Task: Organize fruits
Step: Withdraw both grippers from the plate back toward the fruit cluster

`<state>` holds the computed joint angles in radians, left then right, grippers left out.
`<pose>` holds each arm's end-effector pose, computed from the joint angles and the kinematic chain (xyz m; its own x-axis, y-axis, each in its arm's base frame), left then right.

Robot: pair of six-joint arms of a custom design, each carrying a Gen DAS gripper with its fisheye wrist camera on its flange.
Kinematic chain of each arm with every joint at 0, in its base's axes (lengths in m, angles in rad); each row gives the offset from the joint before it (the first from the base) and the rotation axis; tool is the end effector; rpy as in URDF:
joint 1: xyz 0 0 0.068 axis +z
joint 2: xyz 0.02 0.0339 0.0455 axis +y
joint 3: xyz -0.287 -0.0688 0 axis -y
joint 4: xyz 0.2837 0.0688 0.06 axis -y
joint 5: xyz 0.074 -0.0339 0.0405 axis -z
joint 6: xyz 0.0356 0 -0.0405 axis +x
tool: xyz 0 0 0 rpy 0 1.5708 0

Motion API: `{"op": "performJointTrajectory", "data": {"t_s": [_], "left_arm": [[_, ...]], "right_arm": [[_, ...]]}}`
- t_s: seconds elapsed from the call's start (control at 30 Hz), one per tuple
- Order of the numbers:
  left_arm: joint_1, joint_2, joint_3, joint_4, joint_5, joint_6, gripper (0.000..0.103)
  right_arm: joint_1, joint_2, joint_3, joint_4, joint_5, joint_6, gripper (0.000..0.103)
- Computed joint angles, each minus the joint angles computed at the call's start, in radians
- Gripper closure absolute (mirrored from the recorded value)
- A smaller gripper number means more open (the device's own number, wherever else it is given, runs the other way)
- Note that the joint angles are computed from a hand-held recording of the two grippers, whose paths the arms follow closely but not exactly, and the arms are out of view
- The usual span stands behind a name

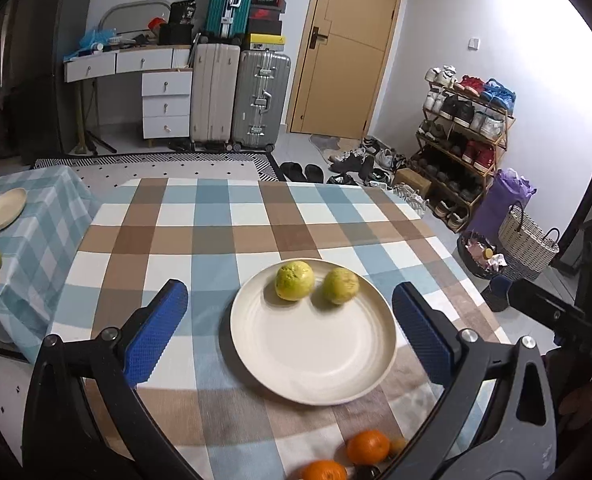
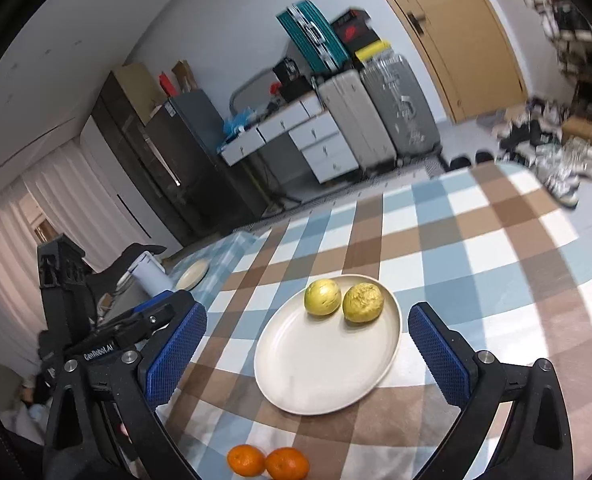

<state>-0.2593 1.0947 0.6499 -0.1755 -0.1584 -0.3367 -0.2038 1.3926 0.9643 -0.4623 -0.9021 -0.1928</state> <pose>0.2520 -0.0610 0.2372 -0.5730 -0.1855 -0.7983 -0.0637 0.9812 -0.1823 0.3117 -0.0359 0.2580 -0.6787 0.0190 -0.7342 -0.4971 0.7241 0.4782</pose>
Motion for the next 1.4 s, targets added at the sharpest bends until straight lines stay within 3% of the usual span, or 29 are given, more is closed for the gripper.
{"op": "performJointTrajectory", "data": {"t_s": [0.27, 0.63, 0.9, 1.07, 1.4], "left_arm": [[-0.176, -0.248, -0.082, -0.17, -0.145, -0.089, 0.001], [-0.472, -0.469, -0.16, -0.354, -0.356, -0.28, 0.001], [-0.763, -0.531, -0.256, -0.523, -0.483, -0.574, 0.001], [-0.786, -0.546, -0.352, -0.498, -0.442, -0.638, 0.001], [-0.666, -0.364, -0.445, -0.223, -0.284, -0.546, 0.001]], "right_arm": [[-0.056, -0.198, -0.131, -0.056, 0.0, -0.101, 0.0], [-0.135, -0.416, -0.301, -0.181, 0.033, -0.298, 0.0], [-0.234, -0.505, -0.362, -0.283, 0.002, -0.416, 0.0], [-0.28, -0.52, -0.385, -0.329, -0.011, -0.481, 0.0], [-0.285, -0.577, -0.491, -0.3, 0.024, -0.543, 0.0]]}}
